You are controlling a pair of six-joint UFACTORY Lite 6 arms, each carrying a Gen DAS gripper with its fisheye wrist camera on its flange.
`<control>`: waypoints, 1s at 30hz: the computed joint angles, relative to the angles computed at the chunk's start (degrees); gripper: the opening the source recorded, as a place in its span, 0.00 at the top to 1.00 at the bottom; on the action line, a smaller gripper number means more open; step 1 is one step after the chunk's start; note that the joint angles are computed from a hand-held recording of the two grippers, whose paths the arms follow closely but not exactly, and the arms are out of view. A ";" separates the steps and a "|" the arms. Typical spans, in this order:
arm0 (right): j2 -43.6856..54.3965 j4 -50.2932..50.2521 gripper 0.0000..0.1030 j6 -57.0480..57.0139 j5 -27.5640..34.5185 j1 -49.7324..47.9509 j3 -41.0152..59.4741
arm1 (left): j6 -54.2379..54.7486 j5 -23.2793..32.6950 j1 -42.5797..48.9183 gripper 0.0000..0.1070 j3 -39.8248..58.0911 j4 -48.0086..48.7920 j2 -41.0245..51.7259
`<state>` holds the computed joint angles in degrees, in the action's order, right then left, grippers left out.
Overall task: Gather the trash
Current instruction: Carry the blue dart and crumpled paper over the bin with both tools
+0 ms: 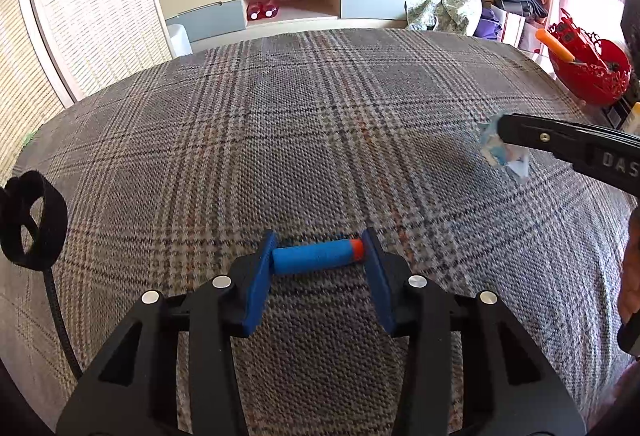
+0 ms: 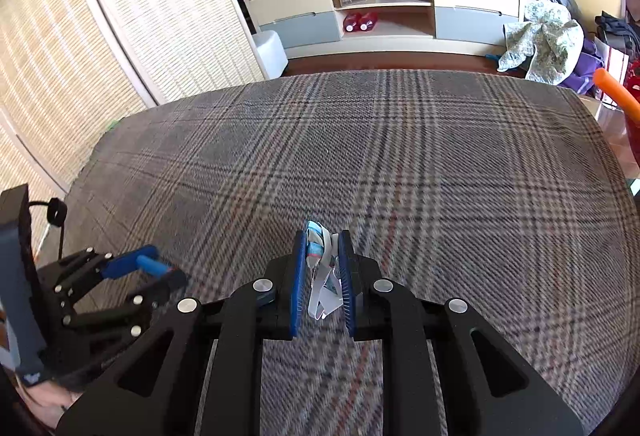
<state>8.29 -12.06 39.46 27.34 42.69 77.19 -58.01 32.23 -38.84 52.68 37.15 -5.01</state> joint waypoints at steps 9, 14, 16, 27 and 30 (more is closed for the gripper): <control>-13.65 -5.64 0.83 6.05 3.14 5.25 -10.49 | -8.86 9.68 -11.49 0.61 -5.01 2.83 -9.88; -21.89 -16.77 0.83 19.06 11.39 14.73 -13.26 | -16.40 20.99 -23.31 0.61 -6.09 4.73 -17.15; -24.59 -19.66 0.83 23.20 14.75 19.09 -13.82 | -21.65 27.93 -31.47 0.61 -5.91 5.80 -19.88; -32.53 -36.03 0.83 57.03 40.81 59.96 -16.98 | -52.01 58.90 -75.68 0.61 1.62 5.38 -13.75; -31.64 -38.12 0.83 65.68 45.60 69.65 -17.89 | -58.70 61.16 -82.94 0.61 2.84 3.35 -10.17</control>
<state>-23.34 -50.18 105.15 72.94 112.33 59.30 -116.71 93.39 -121.78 55.52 40.50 -15.18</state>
